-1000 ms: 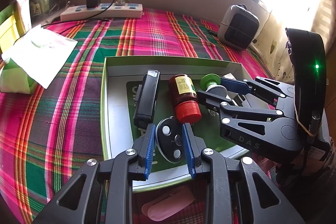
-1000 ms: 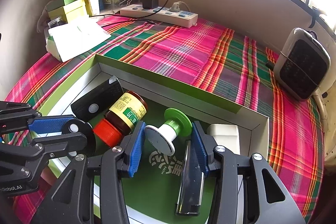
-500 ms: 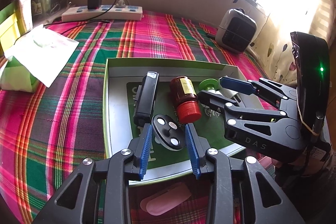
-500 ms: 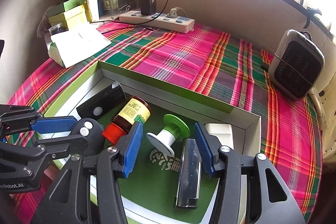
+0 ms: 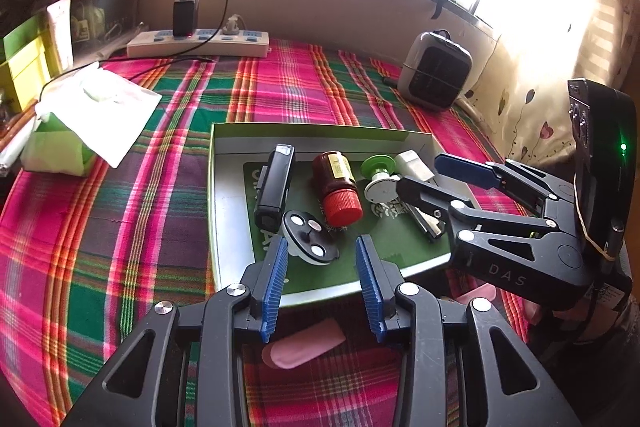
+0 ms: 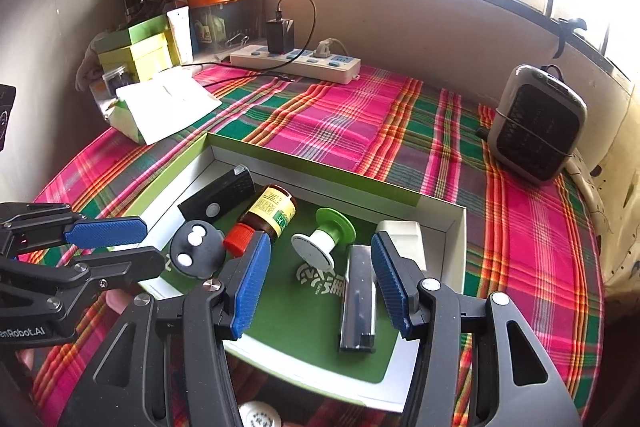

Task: Organize rigid objects
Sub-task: 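Open both tools to drop the remote and spool into the box, then withdraw both tools from the box toward the pink clips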

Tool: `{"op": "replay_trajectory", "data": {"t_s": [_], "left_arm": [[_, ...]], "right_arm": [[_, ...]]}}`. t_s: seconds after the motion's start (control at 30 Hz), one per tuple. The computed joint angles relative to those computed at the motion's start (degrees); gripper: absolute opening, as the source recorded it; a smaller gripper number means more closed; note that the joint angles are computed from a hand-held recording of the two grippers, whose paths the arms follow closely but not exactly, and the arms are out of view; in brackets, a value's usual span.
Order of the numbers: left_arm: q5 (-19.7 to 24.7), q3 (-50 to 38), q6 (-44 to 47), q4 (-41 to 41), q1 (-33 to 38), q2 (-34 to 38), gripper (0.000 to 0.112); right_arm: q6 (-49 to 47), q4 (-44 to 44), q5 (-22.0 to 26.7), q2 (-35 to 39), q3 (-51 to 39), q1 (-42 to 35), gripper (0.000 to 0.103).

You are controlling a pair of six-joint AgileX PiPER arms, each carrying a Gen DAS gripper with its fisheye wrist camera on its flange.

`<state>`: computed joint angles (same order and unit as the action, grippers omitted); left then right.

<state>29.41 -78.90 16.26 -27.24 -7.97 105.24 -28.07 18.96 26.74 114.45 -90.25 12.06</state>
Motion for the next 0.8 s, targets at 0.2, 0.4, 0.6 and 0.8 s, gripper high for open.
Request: {"op": "replay_trajectory", "data": {"t_s": [0.2, 0.4, 0.6, 0.8], "left_arm": [[-2.30, 4.70, 1.33, -1.83, 0.66, -4.08, 0.035], [-3.85, 10.00, 6.36, -7.81, 2.75, -7.80, 0.036], [-3.91, 13.76, 13.13, -15.30, 5.56, -10.01, 0.036], [-3.22, 16.17, 17.49, -19.53, 7.96, -11.10, 0.037]], "right_arm": [[-2.18, 3.27, -3.17, -5.30, 7.15, -0.64, 0.054], [-5.33, 7.48, -6.79, -10.46, 15.14, -1.99, 0.054], [-12.30, 15.01, -8.34, -14.86, 22.86, -4.71, 0.054], [-23.36, 24.59, -7.08, -16.57, 27.85, -7.28, 0.054]]}}
